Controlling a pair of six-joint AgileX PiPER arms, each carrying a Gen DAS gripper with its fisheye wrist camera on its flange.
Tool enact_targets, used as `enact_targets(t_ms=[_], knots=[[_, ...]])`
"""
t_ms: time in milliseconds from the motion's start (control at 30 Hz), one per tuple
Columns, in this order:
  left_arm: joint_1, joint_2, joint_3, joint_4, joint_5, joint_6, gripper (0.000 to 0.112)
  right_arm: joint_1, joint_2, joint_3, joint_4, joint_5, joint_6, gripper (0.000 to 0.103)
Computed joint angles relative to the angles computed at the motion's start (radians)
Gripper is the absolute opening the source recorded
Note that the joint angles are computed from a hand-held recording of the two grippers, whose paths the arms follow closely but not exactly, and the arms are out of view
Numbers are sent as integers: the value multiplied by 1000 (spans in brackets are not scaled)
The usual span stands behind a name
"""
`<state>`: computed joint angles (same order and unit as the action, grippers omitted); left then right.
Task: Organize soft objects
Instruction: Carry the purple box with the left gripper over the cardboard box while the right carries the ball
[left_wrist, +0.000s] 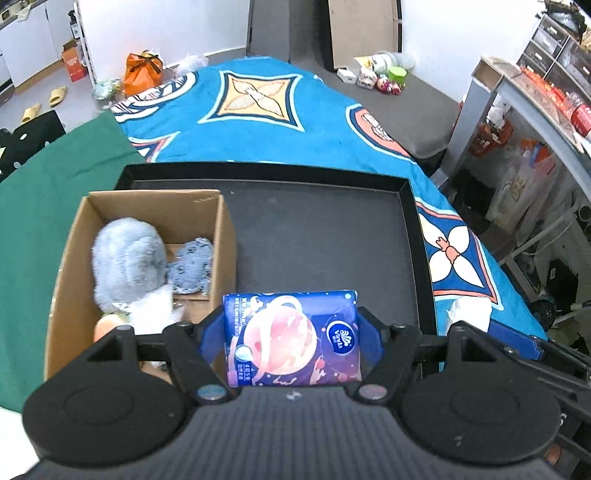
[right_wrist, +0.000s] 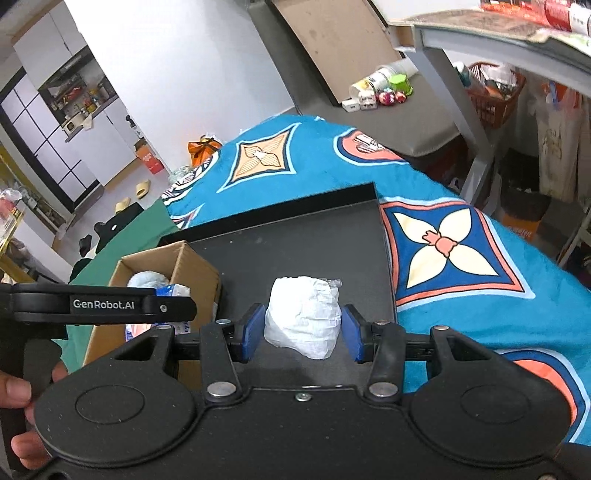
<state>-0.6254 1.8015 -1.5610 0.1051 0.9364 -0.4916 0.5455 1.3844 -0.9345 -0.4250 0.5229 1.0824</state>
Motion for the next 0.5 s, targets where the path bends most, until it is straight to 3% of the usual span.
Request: enact_targets(t_ms=[500], knots=[[104,-186,159,-28,-51,56,71,158,26,-127,-149,111,155,45]])
